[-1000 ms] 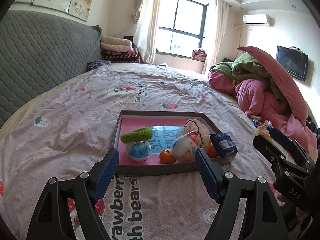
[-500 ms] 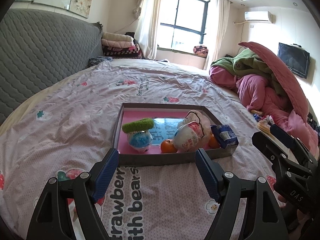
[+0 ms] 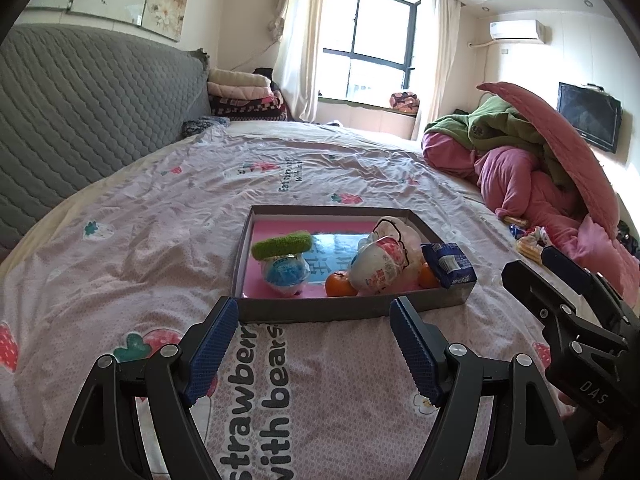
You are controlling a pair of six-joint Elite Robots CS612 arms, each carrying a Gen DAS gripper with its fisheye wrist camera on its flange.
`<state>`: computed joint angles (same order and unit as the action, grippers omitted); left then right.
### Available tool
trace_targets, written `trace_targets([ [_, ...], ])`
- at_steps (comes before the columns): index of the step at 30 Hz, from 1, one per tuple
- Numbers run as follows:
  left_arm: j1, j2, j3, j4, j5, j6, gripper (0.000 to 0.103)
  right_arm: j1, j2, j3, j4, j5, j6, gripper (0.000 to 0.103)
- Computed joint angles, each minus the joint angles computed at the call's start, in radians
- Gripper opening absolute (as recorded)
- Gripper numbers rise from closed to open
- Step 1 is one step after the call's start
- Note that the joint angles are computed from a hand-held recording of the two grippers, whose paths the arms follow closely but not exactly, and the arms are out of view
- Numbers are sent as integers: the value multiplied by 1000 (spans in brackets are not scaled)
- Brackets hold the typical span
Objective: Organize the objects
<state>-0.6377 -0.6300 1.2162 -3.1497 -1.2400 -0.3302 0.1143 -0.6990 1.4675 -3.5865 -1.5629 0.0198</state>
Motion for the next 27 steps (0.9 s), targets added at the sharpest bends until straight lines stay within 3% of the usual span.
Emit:
trace_targets([
  [17, -6, -3, 25, 36, -8, -21, 79, -6, -7, 23, 57, -4, 50, 79],
  [27, -6, -5, 28, 48, -14, -18, 79, -2, -8, 27, 74, -12, 28, 79],
])
